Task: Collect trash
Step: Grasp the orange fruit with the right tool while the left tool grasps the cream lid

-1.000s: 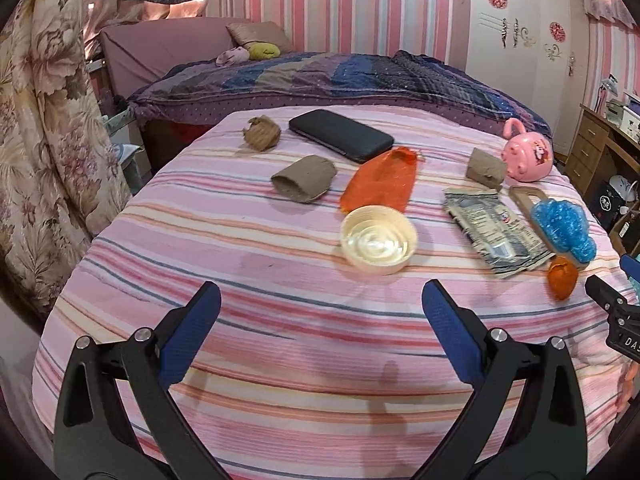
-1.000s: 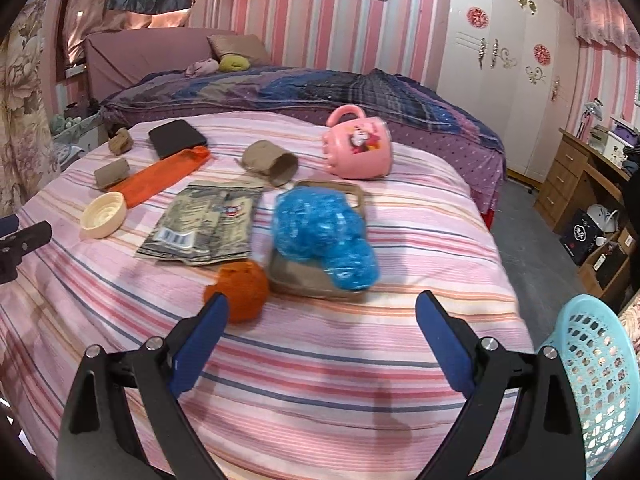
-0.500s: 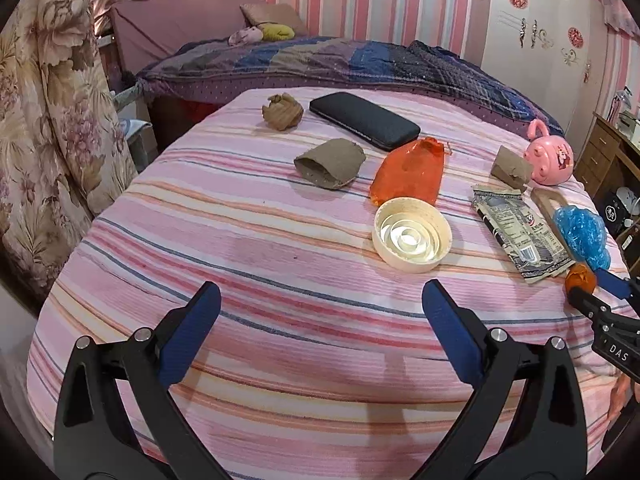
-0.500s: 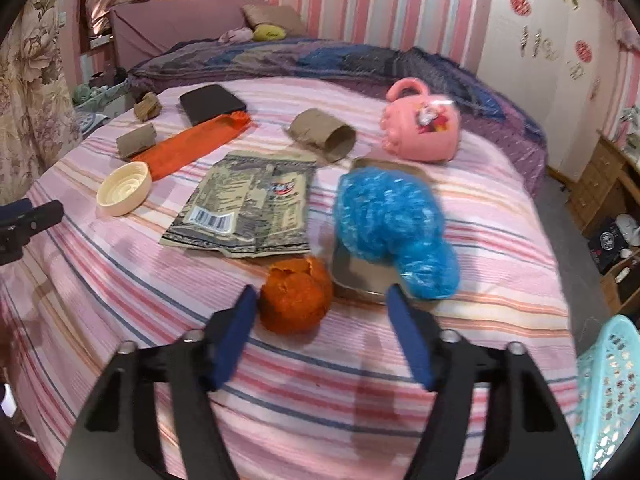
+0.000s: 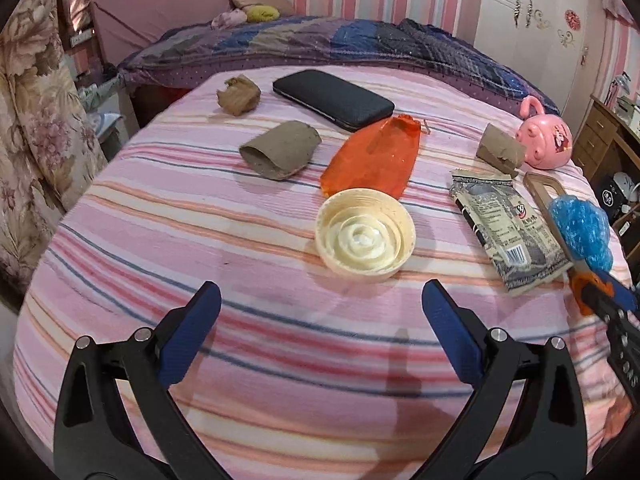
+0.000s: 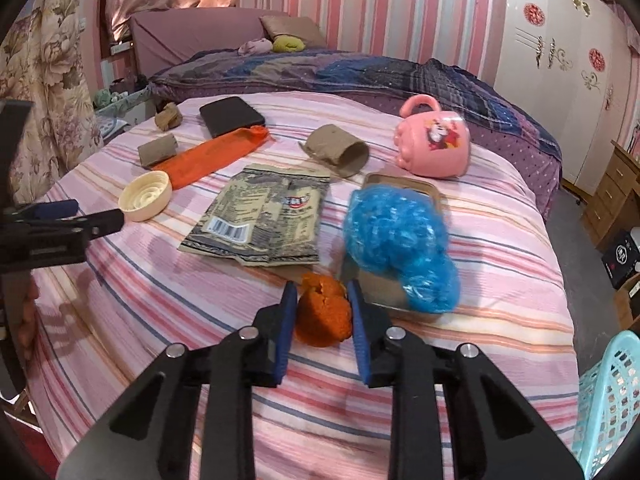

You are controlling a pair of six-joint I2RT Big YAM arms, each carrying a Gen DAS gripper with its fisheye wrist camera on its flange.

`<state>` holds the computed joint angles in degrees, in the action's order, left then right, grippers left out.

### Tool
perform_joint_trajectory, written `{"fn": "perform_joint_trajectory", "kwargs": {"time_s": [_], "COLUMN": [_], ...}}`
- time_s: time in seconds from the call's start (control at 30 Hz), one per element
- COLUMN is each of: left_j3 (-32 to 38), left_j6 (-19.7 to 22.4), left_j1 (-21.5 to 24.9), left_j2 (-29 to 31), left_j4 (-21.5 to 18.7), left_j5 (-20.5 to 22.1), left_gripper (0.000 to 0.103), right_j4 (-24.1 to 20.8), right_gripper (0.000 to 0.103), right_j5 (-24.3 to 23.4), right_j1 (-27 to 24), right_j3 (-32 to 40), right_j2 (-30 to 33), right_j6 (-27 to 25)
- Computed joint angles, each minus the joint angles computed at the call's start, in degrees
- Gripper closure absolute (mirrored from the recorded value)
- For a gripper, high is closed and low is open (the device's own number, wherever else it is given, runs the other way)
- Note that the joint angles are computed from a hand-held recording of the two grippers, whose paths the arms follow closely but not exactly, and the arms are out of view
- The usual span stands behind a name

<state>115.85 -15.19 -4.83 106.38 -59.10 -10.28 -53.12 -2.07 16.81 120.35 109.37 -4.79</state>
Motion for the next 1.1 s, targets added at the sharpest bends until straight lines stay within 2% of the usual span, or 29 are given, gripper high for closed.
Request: {"fn": "perform_joint_trajectory", "kwargs": {"time_s": [0.13,0.23,0.37,0.43,0.53,0.8,0.93,1.1], "left_j3": [5.61,9.99,14.37,14.46,13.43,7.4,1.94,-3.46], "left_j6": [-1.67,-1.97,-1.48,-0.54,1.07,2.62,3.03,2.18], "left_j1": [-0.2,-0.67,-1.22,-1.54,-2.08,-3.27,-4.52,-6.34], "left_j2": [3.83,6.88,9.65,9.66,9.0,4.81,0.64,-3.85], "left_j4": [-3.52,-6.01,-9.02,-8.77,-7.93,-4.83,-1.62,2.51], "left_j5": [0.9,0.02,-0.83,-0.92,-1.56,-4.35,-5.6,-4.99], "left_gripper": [0.006,0.006,0.017,0.032,0.044,0.044,0.044,0.044], "right_j4": [0.74,0.96,0.59,0.49,0.91,3.08,4.19,5.98], "right_gripper": [0.077,0.077,0.077,0.077,0.077,0.077,0.077,0.077], "right_j5": [0.42,-0.21,-1.34,-1.53,-1.31,-0.64,-0.81,-0.67], "right_j1": [-0.91,-1.86,-2.45,-2.54,-2.65,-3.03,-3.31,-3.57], "right_j3": [-1.2,-1.2,-0.67,-0.46,-0.87,-3.18,-4.37,-7.05], "right_j2": [-0.93,-0.99,-0.59,-0.48,-0.77,-2.52,-3.54,-5.57], "right_j6": [-0.88,-0.48,-0.59,-1.0,-1.5,-1.64,-1.5,-1.74]}}
